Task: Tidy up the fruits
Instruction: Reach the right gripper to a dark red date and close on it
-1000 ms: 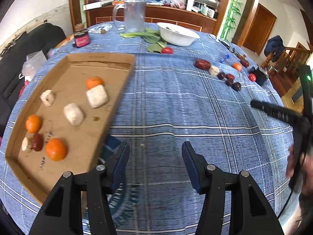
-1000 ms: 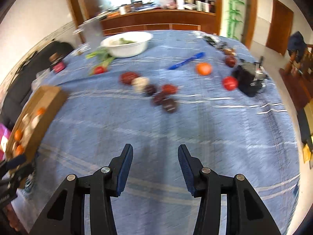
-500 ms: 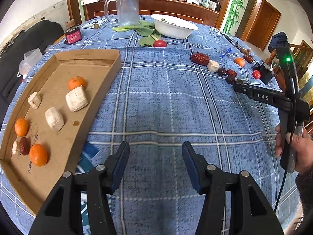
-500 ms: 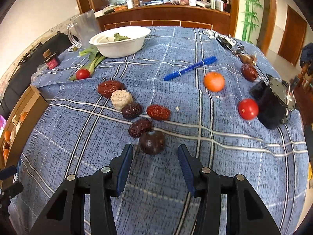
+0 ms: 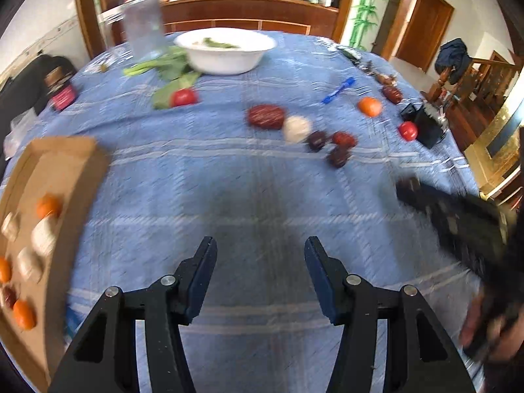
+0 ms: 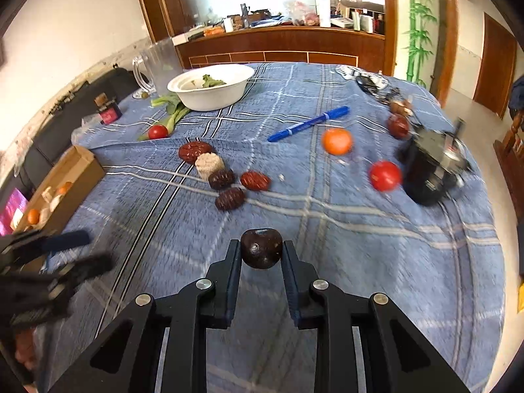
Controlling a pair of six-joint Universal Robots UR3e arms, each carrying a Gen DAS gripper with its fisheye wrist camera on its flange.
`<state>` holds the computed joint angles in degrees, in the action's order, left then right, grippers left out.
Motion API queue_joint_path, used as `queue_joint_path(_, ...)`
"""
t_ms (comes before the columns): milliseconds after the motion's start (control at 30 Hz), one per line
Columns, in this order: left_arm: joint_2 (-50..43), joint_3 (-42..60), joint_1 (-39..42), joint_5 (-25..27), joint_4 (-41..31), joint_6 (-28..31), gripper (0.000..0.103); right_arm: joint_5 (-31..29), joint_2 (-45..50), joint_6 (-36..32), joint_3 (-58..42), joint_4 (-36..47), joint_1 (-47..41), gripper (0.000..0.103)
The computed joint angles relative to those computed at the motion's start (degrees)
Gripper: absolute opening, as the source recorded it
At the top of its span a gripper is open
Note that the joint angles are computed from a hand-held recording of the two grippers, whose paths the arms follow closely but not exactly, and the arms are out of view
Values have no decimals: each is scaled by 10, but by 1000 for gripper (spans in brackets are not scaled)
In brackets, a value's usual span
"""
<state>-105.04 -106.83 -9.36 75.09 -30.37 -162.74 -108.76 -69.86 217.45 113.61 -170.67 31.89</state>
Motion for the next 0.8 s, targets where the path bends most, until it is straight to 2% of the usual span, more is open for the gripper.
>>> queue_joint_path(200,-118,136,-82,12,-2,-61,54,-33,-59,41,93,-2,34,26)
queue_joint_path(400,-208,234,-127,49,14,-100,54,-20,-92,82,176,-51,31,26)
queue_joint_path(467,-223,252,-130,46,10,-105,41,-18,-98,90,194,-67,29,26)
queue_joint_path(500,-230,261,-131,46,3,-106,29,-19,-99,92,198,-71,30,26)
queue_joint_path(533,-231,258,-133,51,17,-107,23,-22,-101,95,200,-72,31,26)
queue_joint_path(800,-186,189,-110,14,35,-87,23,-45,-107,106,193,-59,49,26)
